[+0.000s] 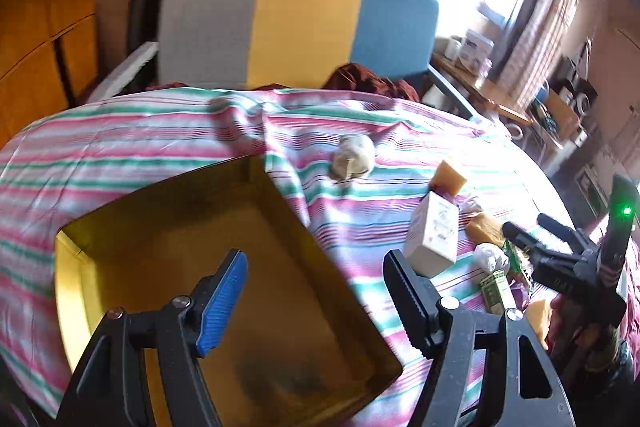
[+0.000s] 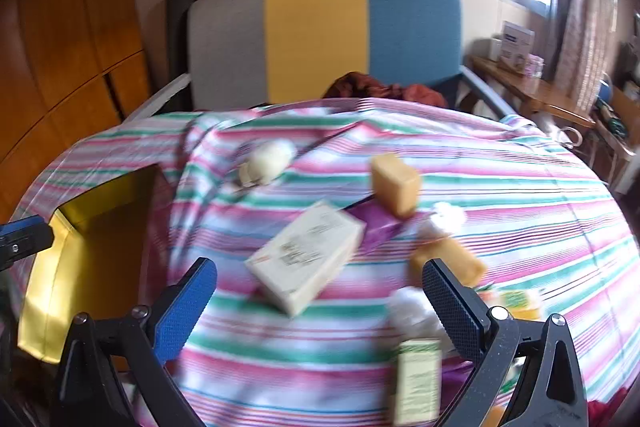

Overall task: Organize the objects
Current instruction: 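Grasp the grey knit roll with the left tool while the right tool grasps the white medicine box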

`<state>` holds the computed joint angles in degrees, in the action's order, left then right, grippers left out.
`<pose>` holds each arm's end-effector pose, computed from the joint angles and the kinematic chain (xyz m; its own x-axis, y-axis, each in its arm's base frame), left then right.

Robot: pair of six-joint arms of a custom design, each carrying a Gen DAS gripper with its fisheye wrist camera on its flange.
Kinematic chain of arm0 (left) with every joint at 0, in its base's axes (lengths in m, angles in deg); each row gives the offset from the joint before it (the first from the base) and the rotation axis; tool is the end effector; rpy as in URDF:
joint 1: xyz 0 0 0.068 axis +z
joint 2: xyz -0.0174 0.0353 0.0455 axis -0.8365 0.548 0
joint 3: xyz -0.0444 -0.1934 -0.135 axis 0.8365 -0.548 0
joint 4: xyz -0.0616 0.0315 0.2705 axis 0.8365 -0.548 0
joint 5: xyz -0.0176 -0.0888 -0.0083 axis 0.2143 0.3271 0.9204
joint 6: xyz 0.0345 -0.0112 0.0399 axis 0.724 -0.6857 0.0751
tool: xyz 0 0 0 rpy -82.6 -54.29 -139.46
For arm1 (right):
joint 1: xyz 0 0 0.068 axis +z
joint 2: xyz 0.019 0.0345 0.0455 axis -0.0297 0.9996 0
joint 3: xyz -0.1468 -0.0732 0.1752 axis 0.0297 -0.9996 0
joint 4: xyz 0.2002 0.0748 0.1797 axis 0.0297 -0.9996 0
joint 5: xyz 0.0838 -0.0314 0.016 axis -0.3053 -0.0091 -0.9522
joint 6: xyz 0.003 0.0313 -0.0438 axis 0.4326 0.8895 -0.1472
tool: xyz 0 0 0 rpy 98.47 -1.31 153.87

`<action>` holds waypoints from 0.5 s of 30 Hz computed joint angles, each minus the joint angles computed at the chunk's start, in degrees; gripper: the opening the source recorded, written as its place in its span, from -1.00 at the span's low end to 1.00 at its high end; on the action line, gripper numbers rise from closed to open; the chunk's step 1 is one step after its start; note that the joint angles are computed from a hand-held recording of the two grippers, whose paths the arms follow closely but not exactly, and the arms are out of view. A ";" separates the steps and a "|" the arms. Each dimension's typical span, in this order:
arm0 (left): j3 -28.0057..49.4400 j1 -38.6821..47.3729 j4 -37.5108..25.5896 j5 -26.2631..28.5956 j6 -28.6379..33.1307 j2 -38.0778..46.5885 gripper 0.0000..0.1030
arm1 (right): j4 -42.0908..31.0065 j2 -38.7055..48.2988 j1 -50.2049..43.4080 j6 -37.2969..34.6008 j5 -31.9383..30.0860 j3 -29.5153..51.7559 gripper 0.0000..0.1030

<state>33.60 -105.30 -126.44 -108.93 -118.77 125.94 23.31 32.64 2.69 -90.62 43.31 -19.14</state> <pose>0.2385 -0.2431 0.2473 -0.7152 -0.3306 -0.6158 -0.2674 0.9435 -0.1960 0.3283 0.0363 0.2157 -0.6221 -0.2948 -0.7253 -0.4612 0.8866 0.0353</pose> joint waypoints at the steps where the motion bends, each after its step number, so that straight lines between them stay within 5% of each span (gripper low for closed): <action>1: 1.24 1.29 0.88 1.44 1.61 1.47 0.39 | 0.13 1.74 -1.67 -0.18 -0.21 1.89 1.00; 11: 21.28 12.11 5.72 13.51 15.79 22.27 0.36 | -2.05 20.88 -13.13 4.57 -9.87 19.35 1.00; 15: 37.66 15.07 0.28 14.48 20.36 35.61 0.36 | -4.96 22.86 -14.79 6.39 -13.32 22.18 1.00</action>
